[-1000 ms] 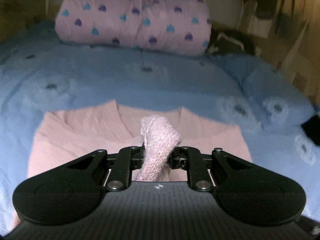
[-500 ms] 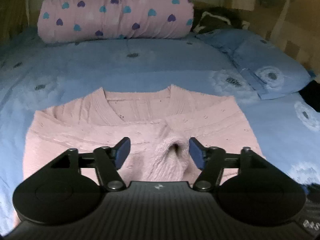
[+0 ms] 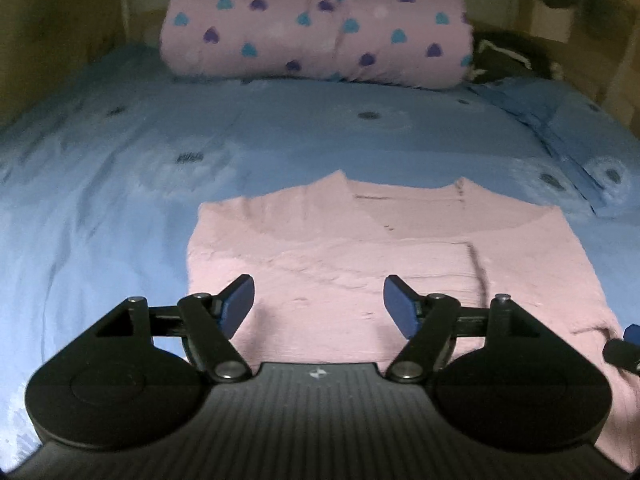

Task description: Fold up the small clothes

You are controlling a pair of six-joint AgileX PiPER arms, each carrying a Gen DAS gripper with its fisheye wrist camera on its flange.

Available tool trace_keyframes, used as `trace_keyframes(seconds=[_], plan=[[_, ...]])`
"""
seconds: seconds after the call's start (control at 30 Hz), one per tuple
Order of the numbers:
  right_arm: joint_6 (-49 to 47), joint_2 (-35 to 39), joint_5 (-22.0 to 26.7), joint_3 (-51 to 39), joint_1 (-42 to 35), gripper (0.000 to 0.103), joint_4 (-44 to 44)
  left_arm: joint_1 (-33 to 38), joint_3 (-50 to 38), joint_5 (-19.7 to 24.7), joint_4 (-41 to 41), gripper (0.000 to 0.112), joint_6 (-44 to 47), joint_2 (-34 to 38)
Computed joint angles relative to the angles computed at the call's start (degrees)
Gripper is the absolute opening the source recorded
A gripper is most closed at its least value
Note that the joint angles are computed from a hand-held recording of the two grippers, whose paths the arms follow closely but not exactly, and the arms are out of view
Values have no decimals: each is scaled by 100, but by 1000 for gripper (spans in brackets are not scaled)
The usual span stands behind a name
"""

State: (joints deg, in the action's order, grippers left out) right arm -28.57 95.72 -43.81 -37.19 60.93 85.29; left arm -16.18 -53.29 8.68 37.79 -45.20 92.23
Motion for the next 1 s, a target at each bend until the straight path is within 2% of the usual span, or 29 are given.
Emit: trace_keyframes(seconds=[0.07,0.17,0.23,0.33,0.43,0.63,0.73,0.83,0.87,0.93,0.97,1.0], plan=[[-197,11,205,-222,-196,67,-94,204,9,-200,-389,76,407,117],[-765,177,484,-761,-468,67,-4,332,43,-421,277,76,-188,284],[-1201,335,623,-1125,-528,67,95,335,-29,-394,276,76,-129,395],[-1784,551,895,-1466,-477,66,162,361,-167,-343,-848,76,1055,501],[-2357,774,1196,-1707,-377,65,345,394,-257,-254,-1610,76,1756,572],[-3183,1087,1529,-1907,-146,65,508,325,-249,-136,-531,76,739,624],[-4234,1287,1614,-2134,-92,64,1221,286,-229,-119,-23,76,252,632],[-4245,1380,1621,-2167,-120,63,1129,259,-226,-99,227,76,10,637],[-4085,1384,1656,-2157,-163,59,1023,238,-238,-74,348,76,-123,647],[-3871,1409,1554,-2157,-202,37,905,204,-225,-52,701,76,-451,648],[-3817,1417,1524,-2164,-238,31,873,197,-209,-50,875,76,-610,646],[-3751,1381,1523,-2122,-268,21,831,187,-204,-45,1007,76,-744,647]])
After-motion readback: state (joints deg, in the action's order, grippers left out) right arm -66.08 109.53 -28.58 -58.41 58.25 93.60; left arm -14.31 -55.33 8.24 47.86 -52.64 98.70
